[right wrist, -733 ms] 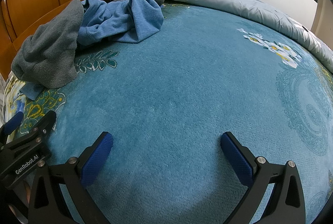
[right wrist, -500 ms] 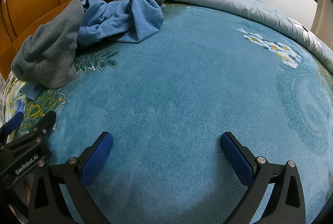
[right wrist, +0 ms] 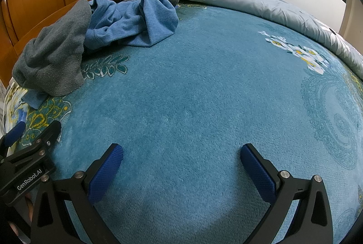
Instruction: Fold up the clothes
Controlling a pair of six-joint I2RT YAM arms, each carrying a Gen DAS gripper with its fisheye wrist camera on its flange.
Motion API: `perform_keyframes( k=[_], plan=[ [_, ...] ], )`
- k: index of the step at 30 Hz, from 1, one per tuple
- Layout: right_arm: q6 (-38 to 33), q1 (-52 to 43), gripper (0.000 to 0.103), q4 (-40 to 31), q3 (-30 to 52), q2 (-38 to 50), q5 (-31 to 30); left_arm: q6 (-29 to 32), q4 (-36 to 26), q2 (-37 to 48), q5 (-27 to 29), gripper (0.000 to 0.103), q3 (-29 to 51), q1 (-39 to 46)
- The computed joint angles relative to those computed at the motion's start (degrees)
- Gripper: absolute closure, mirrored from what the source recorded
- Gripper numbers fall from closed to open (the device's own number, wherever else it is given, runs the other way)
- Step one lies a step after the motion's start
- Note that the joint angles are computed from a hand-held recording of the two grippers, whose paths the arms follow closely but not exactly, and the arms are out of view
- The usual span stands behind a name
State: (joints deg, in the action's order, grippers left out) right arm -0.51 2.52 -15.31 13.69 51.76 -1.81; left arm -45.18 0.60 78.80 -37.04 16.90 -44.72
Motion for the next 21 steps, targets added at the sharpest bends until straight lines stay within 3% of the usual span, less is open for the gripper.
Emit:
perform_keyframes(
  k=[21],
  plan=[
    [0.43, 0.72, 0.000, 0.20, 0.44, 0.81, 0.63, -0.01, -0.11, -0.04, -0.10, 0.000, -0.05, 0.11]
  ],
)
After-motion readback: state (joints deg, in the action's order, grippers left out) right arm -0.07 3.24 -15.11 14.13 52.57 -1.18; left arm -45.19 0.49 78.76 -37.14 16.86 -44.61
